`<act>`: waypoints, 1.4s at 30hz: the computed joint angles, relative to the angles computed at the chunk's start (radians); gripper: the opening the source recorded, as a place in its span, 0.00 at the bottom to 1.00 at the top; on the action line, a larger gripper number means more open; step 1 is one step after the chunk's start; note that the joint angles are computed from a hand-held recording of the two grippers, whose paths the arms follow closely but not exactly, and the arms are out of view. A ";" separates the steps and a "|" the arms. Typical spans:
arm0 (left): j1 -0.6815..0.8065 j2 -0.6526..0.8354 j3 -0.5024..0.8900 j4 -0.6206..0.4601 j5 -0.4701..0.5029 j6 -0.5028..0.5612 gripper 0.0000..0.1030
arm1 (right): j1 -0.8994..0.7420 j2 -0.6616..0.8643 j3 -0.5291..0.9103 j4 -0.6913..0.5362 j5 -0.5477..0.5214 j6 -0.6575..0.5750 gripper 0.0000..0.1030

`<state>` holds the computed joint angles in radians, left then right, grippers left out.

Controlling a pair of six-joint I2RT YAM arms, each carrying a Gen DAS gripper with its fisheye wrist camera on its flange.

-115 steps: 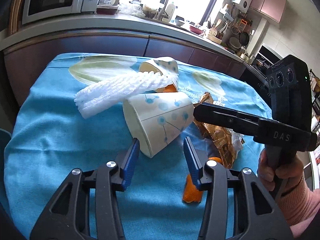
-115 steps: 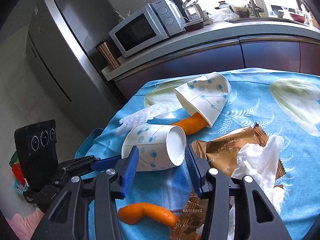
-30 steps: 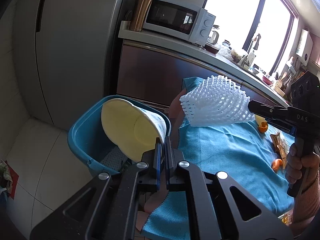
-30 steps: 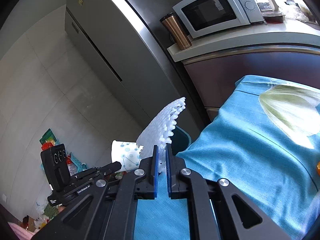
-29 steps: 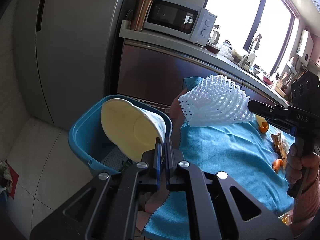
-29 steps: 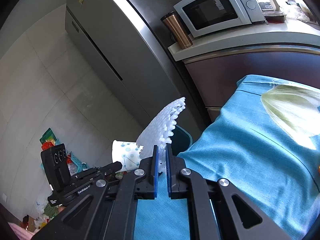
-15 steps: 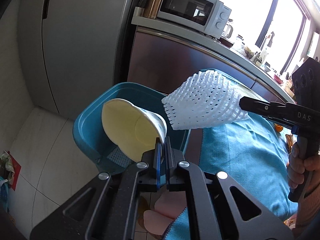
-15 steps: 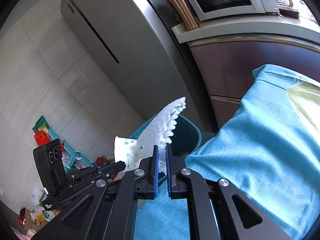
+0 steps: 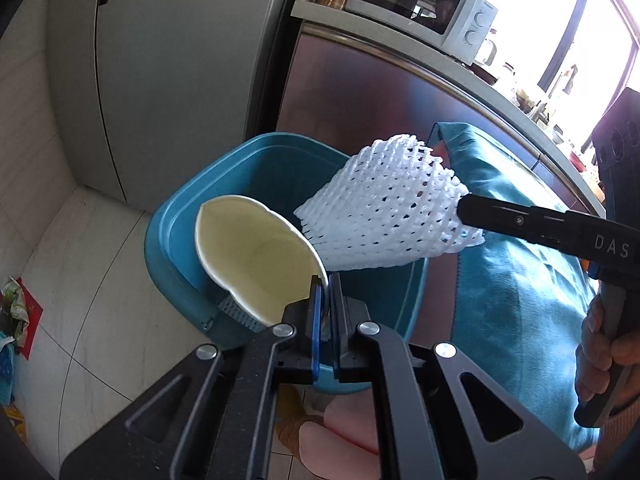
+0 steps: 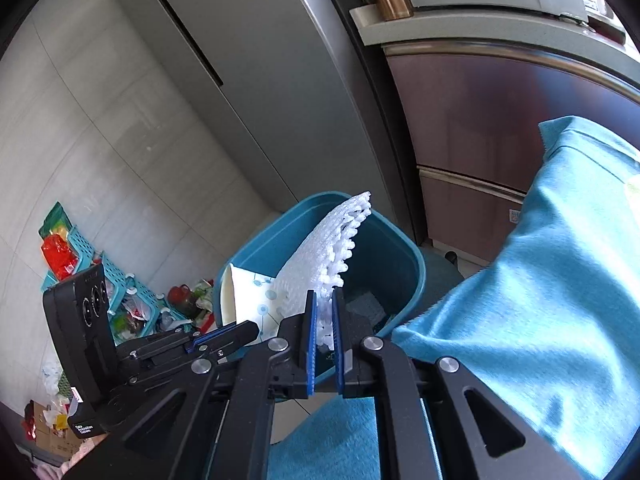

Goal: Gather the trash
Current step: 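Open both tools to drop the cup and foam net into the bin, then grasp the orange peel with the left tool while the right tool grasps the tissue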

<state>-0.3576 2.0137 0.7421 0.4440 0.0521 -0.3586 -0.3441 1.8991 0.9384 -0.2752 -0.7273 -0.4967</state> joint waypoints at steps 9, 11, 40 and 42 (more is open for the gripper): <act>0.007 0.065 0.047 -0.004 0.004 -0.029 0.10 | 0.042 0.047 0.022 0.026 0.051 0.048 0.19; 0.003 0.060 0.036 0.011 0.000 -0.033 0.10 | 0.025 0.032 0.012 0.020 0.038 0.031 0.19; -0.597 -0.086 0.115 0.008 -0.067 0.049 0.35 | -0.930 0.039 0.258 -0.563 -0.224 -0.699 0.33; -0.643 -0.042 0.170 -0.016 -0.055 0.049 0.36 | -0.981 0.084 0.306 -0.535 -0.216 -0.663 0.36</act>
